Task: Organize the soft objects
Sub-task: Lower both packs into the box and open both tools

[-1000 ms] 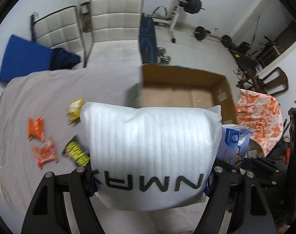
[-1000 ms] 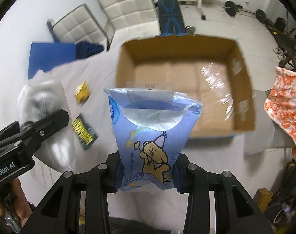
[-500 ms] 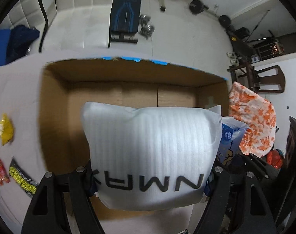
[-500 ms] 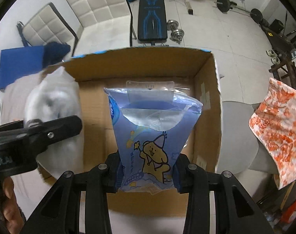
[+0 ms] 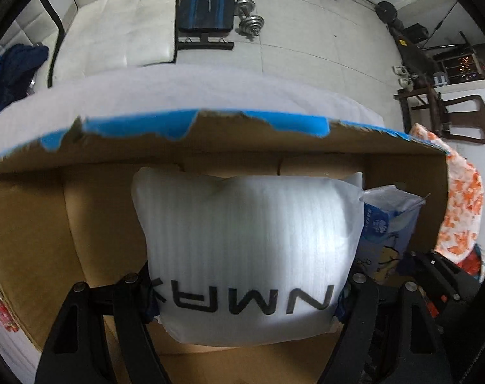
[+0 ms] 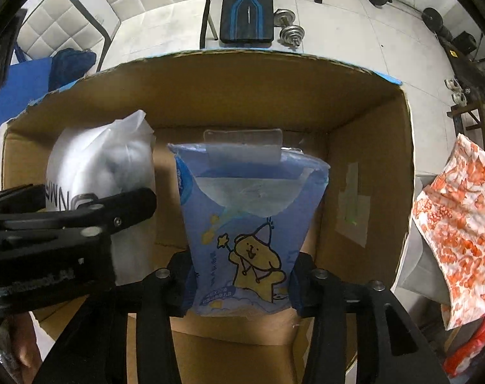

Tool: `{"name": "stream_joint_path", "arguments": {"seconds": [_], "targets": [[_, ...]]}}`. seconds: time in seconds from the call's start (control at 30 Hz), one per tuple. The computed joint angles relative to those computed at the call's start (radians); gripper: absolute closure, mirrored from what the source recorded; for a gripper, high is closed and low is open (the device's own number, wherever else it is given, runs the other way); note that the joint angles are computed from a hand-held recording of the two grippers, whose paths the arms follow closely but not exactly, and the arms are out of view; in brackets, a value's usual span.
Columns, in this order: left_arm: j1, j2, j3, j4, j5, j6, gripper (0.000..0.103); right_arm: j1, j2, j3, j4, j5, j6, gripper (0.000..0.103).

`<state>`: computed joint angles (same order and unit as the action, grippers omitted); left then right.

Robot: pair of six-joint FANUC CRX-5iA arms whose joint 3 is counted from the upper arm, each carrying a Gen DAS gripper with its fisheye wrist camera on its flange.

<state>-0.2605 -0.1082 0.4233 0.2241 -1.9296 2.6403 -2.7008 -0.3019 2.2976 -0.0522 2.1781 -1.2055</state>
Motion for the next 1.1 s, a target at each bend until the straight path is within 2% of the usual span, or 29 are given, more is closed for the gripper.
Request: {"name": "stream_joint_path", "arguments": {"seconds": [0.1,0.23,0.27,0.37,0.47,0.53,0.6,0.63,0.83,0.97,1.1], "targets": [[-0.014,0.02,0.022,-0.013,-0.026,-0.004,0.025,0.015,-0.027,-0.002,0.005,-0.018,-0.008,0.046],[-0.025,0.016,0.016,-0.017,-0.014,-0.003,0.013,0.018,-0.045,-0.016,-0.001,-0.009,-0.011,0.041],[-0.029,0.016,0.02,-0.026,-0.021,-0.002,0.011,0.021,-0.048,-0.024,0.007,-0.007,-0.011,0.036],[-0.046,0.026,0.05,-0.056,-0.048,-0.004,0.008,0.028,-0.048,-0.045,0.033,-0.003,-0.008,0.035],[-0.048,0.024,0.055,-0.063,-0.048,-0.002,0.007,0.025,-0.039,-0.037,0.039,-0.011,-0.016,0.023],[-0.067,0.03,0.088,-0.095,-0.066,0.008,0.001,0.022,-0.025,-0.025,0.043,-0.014,-0.019,0.019],[-0.099,0.032,0.13,-0.149,-0.089,0.021,0.0,0.02,-0.008,-0.007,0.041,-0.024,-0.025,0.004],[-0.115,0.034,0.148,-0.176,-0.101,0.026,0.0,0.017,0.009,0.008,0.039,-0.034,-0.026,0.001],[-0.239,0.075,0.286,-0.283,-0.185,0.049,0.0,-0.039,0.127,0.105,-0.023,-0.076,-0.062,0.0],[-0.382,0.154,0.475,-0.437,-0.317,0.048,0.0,-0.066,0.211,0.154,-0.031,-0.106,-0.054,0.0],[-0.497,0.193,0.601,-0.561,-0.391,0.086,0.0,-0.105,0.278,0.173,-0.061,-0.108,-0.046,0.0]]}}
